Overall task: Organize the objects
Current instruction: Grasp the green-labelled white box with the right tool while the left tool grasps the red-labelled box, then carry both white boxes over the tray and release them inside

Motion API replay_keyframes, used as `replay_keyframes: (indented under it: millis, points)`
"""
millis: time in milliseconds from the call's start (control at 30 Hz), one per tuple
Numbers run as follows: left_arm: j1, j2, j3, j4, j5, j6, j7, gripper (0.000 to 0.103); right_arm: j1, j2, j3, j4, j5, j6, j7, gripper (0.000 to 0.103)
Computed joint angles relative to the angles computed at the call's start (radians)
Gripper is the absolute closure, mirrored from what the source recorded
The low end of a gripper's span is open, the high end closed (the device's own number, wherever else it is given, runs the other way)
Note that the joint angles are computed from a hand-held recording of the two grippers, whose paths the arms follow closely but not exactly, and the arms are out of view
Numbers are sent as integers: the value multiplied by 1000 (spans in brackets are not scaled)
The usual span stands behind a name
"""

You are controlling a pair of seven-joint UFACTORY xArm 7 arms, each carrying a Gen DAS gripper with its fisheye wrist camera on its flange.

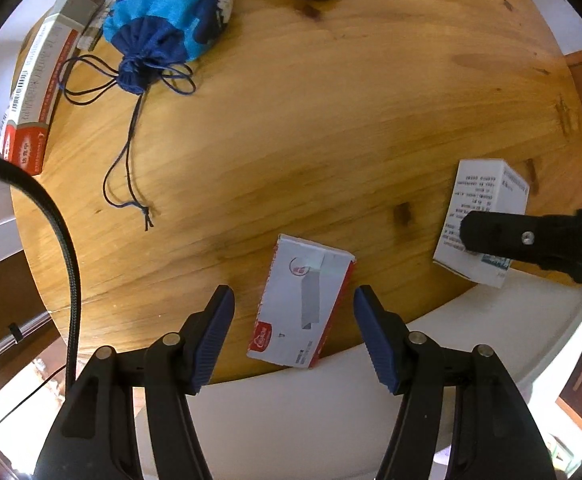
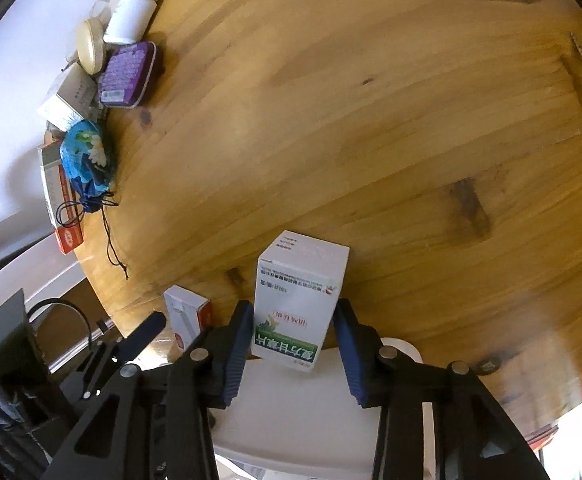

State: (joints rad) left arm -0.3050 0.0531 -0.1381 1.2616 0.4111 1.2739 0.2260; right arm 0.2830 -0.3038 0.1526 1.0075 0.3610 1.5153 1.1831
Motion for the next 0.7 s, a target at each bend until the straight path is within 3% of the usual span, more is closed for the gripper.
replay_keyframes:
  millis: [200, 333, 700]
  points:
    - [0, -9, 0, -26, 4, -18, -26, 38, 6, -4, 4, 14, -14, -6, -24, 65]
    - [2, -29, -1, -50, 14, -52, -17, 61, 4, 0, -2, 17, -20, -24, -50, 66]
    - [40, -121, 9, -77, -92, -102, 34, 62, 25, 8, 29, 80, -77, -52, -50, 66]
